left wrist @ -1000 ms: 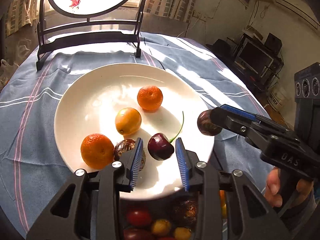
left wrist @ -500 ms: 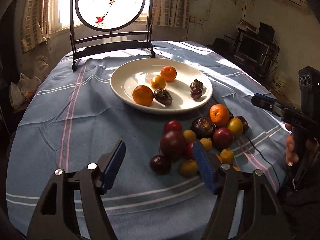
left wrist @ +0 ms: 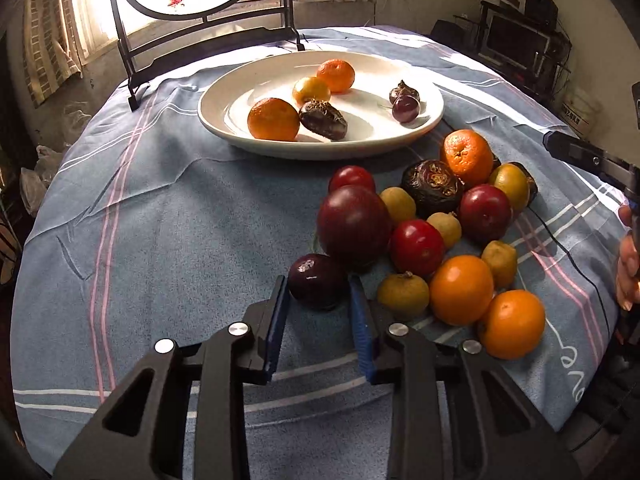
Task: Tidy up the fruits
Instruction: 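Grasp a dark cherry with the left tool while the right tool grasps a brown fruit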
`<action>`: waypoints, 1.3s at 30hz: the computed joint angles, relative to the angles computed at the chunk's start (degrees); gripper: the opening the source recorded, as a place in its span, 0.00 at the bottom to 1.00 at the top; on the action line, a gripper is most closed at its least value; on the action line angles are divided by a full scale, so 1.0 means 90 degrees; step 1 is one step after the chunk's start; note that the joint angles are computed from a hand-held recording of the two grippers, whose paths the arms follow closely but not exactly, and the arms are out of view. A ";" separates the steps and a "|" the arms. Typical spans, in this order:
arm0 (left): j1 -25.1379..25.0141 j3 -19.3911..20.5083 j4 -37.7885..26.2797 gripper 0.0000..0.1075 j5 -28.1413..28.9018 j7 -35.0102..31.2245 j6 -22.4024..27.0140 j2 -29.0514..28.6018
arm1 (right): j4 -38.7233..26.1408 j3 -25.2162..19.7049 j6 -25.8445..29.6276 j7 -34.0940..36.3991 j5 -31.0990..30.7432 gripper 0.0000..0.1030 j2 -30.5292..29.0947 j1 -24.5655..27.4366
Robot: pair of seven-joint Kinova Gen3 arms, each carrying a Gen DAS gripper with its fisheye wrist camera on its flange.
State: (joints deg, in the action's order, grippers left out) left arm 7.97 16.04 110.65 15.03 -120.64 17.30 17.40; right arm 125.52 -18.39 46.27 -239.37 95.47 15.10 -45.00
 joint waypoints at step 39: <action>-0.3390 0.2540 0.1609 0.27 0.6084 -0.5886 0.0185 -0.1144 | -0.1042 0.0778 0.0034 0.3879 -0.3092 0.39 0.0089 -0.0555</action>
State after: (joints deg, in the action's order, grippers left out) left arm -22.53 38.89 125.13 69.79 -173.61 18.96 7.10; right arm 116.14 -11.39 46.57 -204.45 67.64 15.90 -50.00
